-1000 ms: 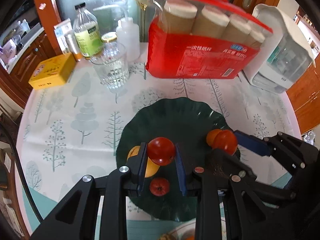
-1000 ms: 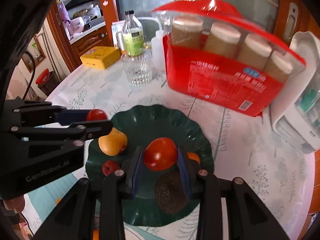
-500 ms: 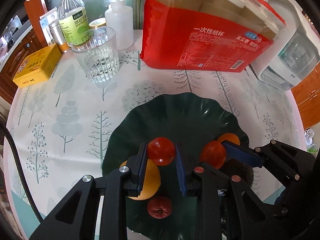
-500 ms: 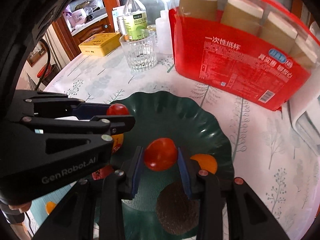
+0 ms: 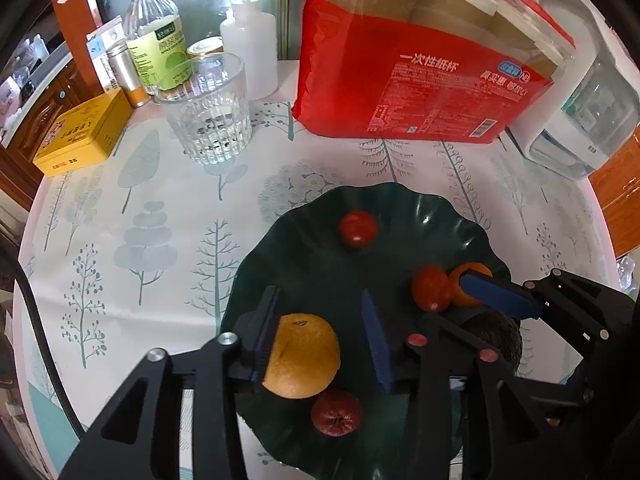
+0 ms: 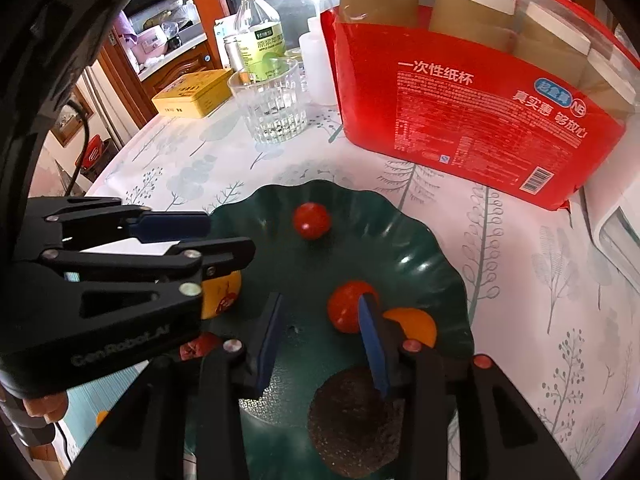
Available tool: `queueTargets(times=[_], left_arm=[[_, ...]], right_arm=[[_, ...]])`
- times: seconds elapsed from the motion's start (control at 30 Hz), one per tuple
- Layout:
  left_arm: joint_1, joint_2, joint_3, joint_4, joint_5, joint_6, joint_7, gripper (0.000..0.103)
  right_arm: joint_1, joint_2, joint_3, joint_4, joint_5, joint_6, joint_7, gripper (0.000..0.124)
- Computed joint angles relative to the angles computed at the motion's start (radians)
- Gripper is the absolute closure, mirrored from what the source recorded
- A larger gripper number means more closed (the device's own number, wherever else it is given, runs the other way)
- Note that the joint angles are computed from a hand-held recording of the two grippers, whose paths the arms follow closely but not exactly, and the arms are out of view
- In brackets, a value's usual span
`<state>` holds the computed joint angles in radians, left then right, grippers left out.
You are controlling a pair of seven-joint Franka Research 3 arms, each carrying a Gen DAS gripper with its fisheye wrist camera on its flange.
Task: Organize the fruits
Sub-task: 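Open both grippers to release the tomatoes onto the green plate, then withdraw both tools from the plate back toward the placemat fruit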
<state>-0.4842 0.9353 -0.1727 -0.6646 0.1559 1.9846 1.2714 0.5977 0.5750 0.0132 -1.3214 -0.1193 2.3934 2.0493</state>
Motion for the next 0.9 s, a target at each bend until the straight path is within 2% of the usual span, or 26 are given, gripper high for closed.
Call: queueTargets(times=[0.23,0.9], left_arm=[[0.027,-0.136,-0.010,-0.207,0.015,0.083,-0.032,0.057],[0.072,-0.499,-0.044,-0.632,0.105,0.219,-0.147,0.054]], right_arm=[[0.008,-0.034,-0.007,-0.028,-0.019,0.010,0.023,0.085],[0.022,-0.201,0.020,-0.137,-0.088,0.015,0.128,0.085]])
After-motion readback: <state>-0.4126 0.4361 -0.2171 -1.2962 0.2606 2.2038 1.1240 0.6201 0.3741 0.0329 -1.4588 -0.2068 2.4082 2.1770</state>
